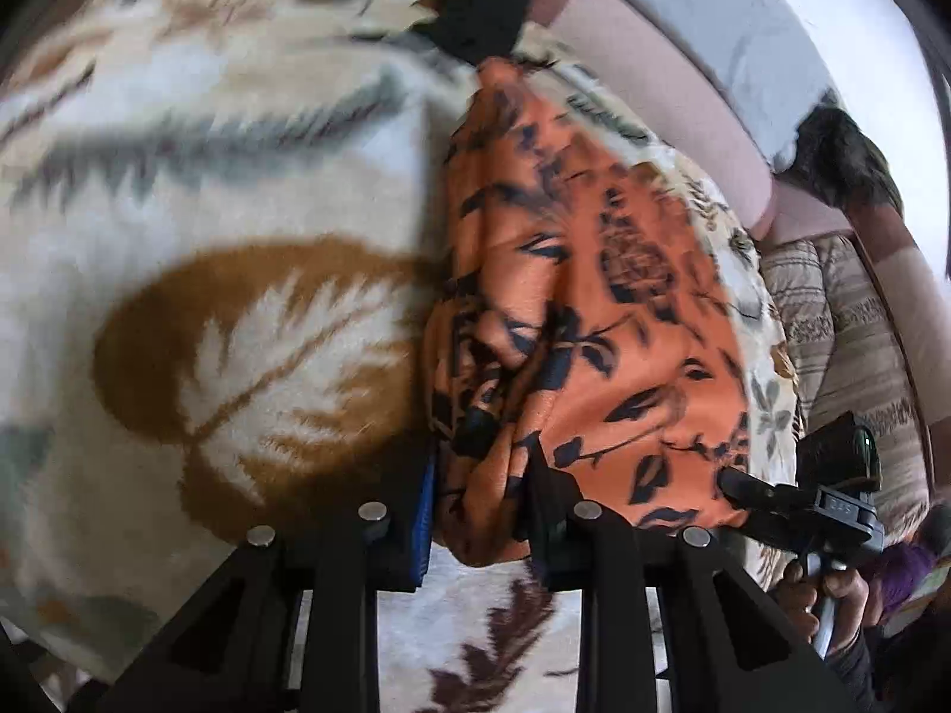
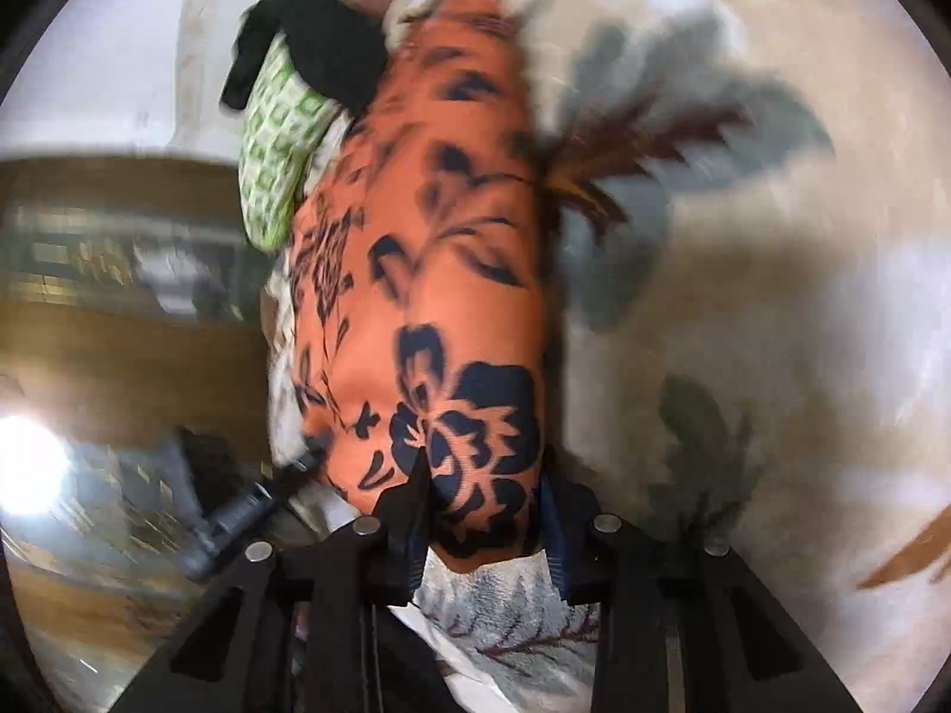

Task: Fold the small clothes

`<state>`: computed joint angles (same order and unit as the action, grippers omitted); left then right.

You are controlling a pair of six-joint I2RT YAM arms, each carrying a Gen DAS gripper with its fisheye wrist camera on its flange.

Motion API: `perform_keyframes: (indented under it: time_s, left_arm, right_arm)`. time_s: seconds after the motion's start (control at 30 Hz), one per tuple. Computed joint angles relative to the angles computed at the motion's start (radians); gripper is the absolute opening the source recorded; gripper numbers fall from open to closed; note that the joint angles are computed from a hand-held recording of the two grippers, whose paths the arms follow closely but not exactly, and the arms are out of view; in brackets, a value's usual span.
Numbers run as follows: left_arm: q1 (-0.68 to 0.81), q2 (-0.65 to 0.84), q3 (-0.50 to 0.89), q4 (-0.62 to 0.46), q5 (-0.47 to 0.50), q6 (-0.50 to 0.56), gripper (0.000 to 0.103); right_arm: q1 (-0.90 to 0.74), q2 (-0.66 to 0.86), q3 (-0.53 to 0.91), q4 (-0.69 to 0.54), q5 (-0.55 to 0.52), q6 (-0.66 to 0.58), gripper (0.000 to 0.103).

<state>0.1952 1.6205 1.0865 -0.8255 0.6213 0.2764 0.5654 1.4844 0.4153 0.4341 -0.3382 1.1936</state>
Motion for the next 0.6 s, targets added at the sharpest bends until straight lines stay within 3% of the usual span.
perform_keyframes:
  time_s: [0.07,0.13,0.17,0.2,0.33,0.53,0.6]
  left_arm:
    - [-0.029,-0.046,0.014,0.0,-0.037,-0.006,0.031]
    - [-0.025,-0.068,0.034,0.004,-0.048,-0.01,0.048]
    - [-0.028,-0.082,0.041,0.027,-0.052,-0.04,0.061]
    - [-0.039,-0.098,0.044,0.058,-0.059,-0.078,0.068]
    - [-0.099,-0.006,0.179,0.08,-0.118,-0.133,0.069]
    - [-0.16,0.136,0.28,0.109,-0.155,-0.163,0.069]
    - [-0.182,0.178,0.285,0.127,-0.163,-0.158,0.069]
  right_arm:
    - [0.011,-0.04,0.036,-0.092,0.019,-0.048,0.037]
    - [-0.012,-0.069,0.065,-0.174,-0.009,-0.071,0.042]
    - [-0.024,-0.093,0.081,-0.219,0.009,-0.081,0.054]
    - [-0.042,-0.126,0.093,-0.264,0.044,-0.1,0.061]
    - [-0.16,-0.106,0.192,-0.342,0.01,-0.183,0.065]
    - [-0.236,0.154,0.425,-0.379,-0.057,-0.239,0.065]
    - [-0.248,0.221,0.447,-0.337,-0.09,-0.249,0.067]
